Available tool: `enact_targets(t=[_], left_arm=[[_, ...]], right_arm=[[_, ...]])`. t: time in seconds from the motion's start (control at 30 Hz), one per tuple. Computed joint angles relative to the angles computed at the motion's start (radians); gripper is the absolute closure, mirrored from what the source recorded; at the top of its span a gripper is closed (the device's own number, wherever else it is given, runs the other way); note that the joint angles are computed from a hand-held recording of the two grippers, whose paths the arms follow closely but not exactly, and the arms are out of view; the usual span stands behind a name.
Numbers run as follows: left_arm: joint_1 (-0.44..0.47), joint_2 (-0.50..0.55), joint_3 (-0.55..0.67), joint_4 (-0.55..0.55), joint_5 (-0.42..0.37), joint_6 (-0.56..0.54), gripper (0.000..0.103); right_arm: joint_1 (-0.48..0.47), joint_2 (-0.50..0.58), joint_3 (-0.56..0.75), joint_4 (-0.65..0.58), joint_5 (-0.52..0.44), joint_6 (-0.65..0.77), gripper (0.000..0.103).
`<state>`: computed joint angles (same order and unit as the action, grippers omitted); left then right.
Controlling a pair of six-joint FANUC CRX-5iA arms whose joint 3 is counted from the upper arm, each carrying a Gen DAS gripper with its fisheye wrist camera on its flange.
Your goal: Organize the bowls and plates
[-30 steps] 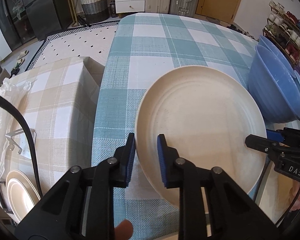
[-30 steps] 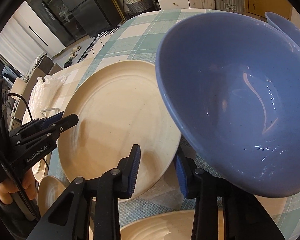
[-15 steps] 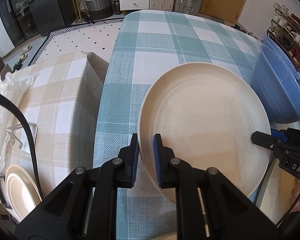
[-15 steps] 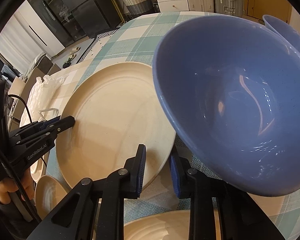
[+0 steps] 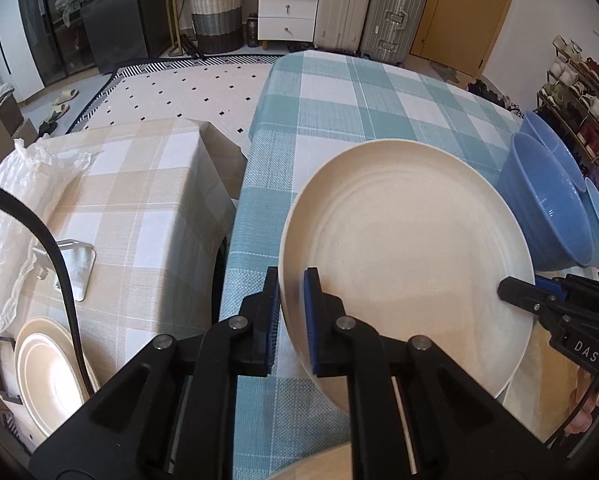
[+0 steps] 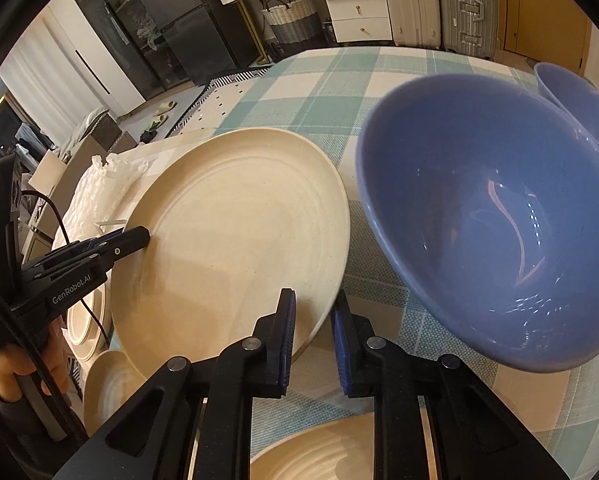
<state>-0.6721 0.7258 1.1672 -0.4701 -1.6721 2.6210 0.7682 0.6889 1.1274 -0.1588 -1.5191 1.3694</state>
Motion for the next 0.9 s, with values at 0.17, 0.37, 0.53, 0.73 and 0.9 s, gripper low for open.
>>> enact_targets(t=[0.17, 0.37, 0.53, 0.73, 0.9], left_arm=[[-0.027, -0.017, 0.012, -0.030, -0.041, 0.040, 0.094], [-0.084, 0.006, 0.110, -0.113, -0.135, 0.030, 0.094], [-0.108, 0.006, 0.134, -0.128, -0.156, 0.034, 0.094], [-0.140, 0.042, 0.215, -0.161, -0.197, 0.023, 0.094], [-0.164, 0.069, 0.269, -0.180, -0.217, 0.031, 0.094]], right_arm=[[0.000, -0.043, -0.037, -0.018, 0.027, 0.027, 0.085], [0.014, -0.095, -0.085, -0.016, 0.057, 0.047, 0.085], [0.020, -0.140, -0.134, -0.015, 0.078, 0.056, 0.085], [0.021, -0.183, -0.181, -0.010, 0.105, 0.064, 0.085], [0.012, -0.239, -0.257, -0.025, 0.149, 0.072, 0.085]])
